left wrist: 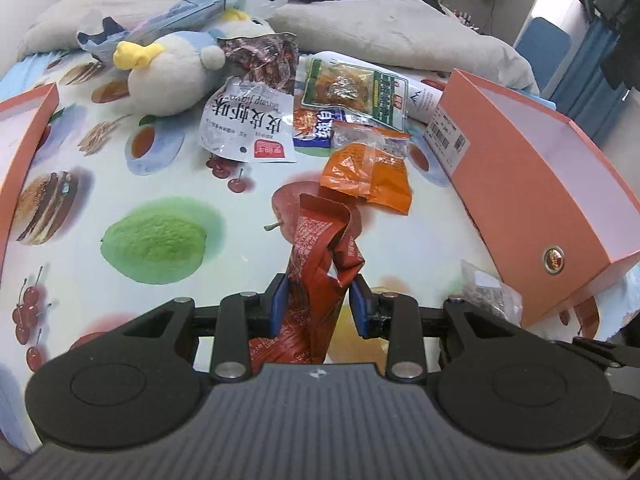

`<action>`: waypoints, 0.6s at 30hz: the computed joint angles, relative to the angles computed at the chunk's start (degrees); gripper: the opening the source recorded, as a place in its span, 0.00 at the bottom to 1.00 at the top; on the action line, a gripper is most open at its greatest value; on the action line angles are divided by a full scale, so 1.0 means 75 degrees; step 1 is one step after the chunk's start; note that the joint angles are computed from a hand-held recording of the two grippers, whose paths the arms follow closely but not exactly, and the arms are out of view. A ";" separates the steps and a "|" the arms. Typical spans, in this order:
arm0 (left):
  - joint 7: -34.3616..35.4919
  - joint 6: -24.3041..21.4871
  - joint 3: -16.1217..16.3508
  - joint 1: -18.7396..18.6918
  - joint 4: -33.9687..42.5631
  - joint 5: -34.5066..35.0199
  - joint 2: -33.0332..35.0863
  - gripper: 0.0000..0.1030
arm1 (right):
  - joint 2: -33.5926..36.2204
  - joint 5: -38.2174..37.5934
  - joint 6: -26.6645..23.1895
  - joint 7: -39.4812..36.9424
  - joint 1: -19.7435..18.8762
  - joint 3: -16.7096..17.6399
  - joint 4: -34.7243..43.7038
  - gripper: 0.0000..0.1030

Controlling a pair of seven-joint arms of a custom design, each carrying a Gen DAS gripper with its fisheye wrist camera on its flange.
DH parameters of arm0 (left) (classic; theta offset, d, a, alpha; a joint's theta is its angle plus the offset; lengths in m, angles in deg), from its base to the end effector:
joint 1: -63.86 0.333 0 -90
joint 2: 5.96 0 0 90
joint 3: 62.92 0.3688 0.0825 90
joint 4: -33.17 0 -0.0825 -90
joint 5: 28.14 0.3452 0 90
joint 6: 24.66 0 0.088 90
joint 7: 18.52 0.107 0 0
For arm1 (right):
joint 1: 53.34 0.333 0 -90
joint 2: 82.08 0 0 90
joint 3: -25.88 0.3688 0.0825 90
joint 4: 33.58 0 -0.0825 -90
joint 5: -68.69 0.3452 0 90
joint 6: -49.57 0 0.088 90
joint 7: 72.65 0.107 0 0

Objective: Organize snacks
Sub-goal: 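Hold the jerky strip in the left tool while the right tool lowers onto the clear wrapped bag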

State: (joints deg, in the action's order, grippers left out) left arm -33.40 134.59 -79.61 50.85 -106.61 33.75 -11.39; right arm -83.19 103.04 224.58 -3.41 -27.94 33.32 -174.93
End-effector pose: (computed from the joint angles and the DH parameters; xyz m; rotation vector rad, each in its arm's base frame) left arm 0.3796 -0.2645 0.4459 -2.1529 1.4979 -0.7668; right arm 0.4291 0.2247 0.4443 -2.0816 1.4495 -0.2483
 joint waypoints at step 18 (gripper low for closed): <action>-0.0191 0.0326 -0.0030 0.0213 -0.0319 0.0026 -0.0178 0.37 | 0.0048 0.1556 0.1044 0.1030 0.0284 -0.0111 -0.0005 0.76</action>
State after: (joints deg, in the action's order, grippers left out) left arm -34.83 137.03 -79.83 52.44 -109.01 33.95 -12.72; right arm -82.83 114.71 232.41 4.32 -25.81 32.49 -174.96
